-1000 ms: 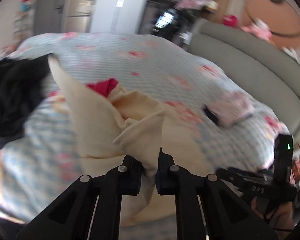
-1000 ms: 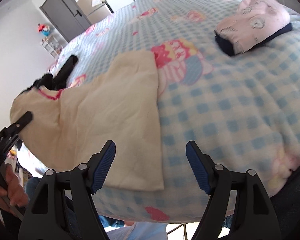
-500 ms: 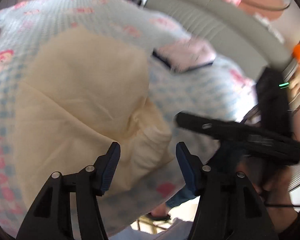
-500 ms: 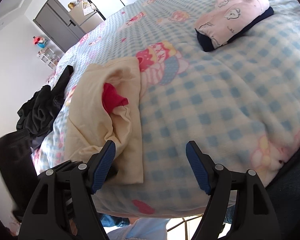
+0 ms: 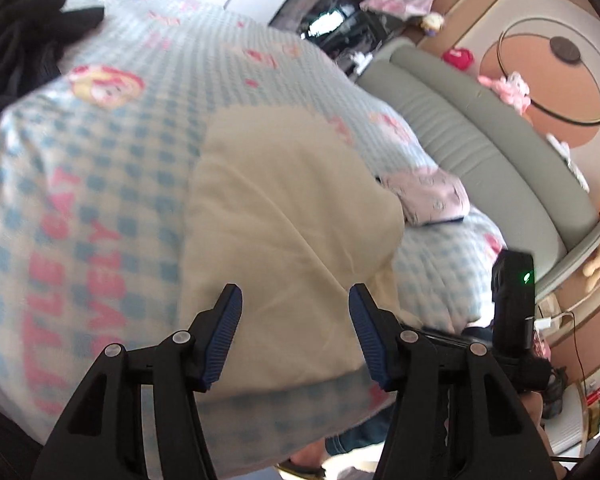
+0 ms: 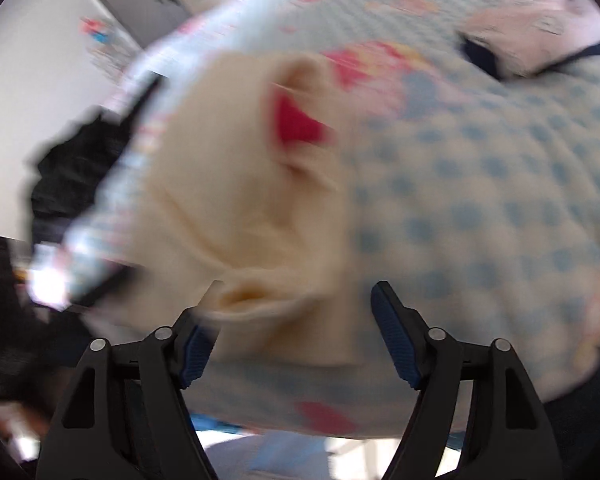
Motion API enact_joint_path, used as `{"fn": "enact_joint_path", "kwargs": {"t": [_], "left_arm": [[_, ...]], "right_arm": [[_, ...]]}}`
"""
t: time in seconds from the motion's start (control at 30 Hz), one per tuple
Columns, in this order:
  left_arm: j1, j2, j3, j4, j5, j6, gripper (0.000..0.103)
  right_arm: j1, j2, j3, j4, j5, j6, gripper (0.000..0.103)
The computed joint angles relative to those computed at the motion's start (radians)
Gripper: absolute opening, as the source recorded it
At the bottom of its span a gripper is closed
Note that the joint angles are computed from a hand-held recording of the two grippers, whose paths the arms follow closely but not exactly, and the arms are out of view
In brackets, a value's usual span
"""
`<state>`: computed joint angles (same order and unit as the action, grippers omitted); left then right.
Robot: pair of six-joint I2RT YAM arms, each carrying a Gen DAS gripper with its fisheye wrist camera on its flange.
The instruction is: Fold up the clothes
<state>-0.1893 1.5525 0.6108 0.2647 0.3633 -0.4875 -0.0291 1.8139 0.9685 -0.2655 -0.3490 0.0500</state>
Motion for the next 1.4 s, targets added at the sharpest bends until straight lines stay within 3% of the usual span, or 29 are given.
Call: {"fn": "enact_joint_path", "kwargs": {"t": [0.13,0.23,0.37,0.47,0.57,0.7,0.77,0.87,0.97,1.03,1.2,1.27,1.4], "left_arm": [[0.030,0.032,0.008,0.009,0.013,-0.034,0.057],[-0.003,0.042,0.029,-0.044,-0.071,-0.004,0.056],[0.038,-0.001,-0.023,0.025,-0.053,-0.052,0.055],[0.082,0.034,-0.014,0.024,0.011,-0.075,0.055],[0.069,0.100,0.041,-0.059,0.006,-0.032,0.055],[0.016,0.161,0.103,-0.144,-0.064,0.014,0.055],[0.011,0.170,0.112,-0.152,-0.058,0.019,0.055],[0.025,0.153,0.094,-0.129,-0.008,0.010,0.050],[0.015,0.136,0.097,-0.167,-0.027,0.029,0.045],[0.011,0.145,0.109,-0.190,-0.035,0.029,0.044],[-0.015,0.142,0.116,-0.200,-0.065,0.040,0.044],[-0.029,0.134,0.111,-0.188,-0.078,0.048,0.044],[-0.038,0.087,0.073,-0.124,-0.063,0.046,0.044]], "right_arm": [[-0.076,-0.049,-0.028,0.022,-0.071,0.048,0.070],[-0.105,-0.115,-0.047,0.043,-0.135,0.040,0.069],[-0.088,-0.105,-0.011,-0.004,-0.238,-0.003,0.070],[-0.026,-0.055,0.018,-0.020,-0.241,-0.007,0.072],[0.045,0.005,0.049,-0.012,-0.119,0.010,0.074],[0.076,0.010,0.012,0.050,-0.001,0.011,0.053],[0.068,-0.004,-0.014,0.075,0.034,0.000,0.035],[0.014,-0.017,-0.023,0.052,-0.049,-0.030,0.034],[-0.037,-0.020,-0.004,-0.025,-0.134,-0.086,0.035],[-0.050,-0.013,0.019,-0.090,-0.139,-0.135,0.035],[-0.012,-0.014,0.000,-0.078,-0.063,-0.159,0.035],[0.005,-0.028,-0.023,-0.042,-0.037,-0.167,0.013],[0.008,-0.112,-0.073,0.028,-0.039,-0.141,0.010]]}}
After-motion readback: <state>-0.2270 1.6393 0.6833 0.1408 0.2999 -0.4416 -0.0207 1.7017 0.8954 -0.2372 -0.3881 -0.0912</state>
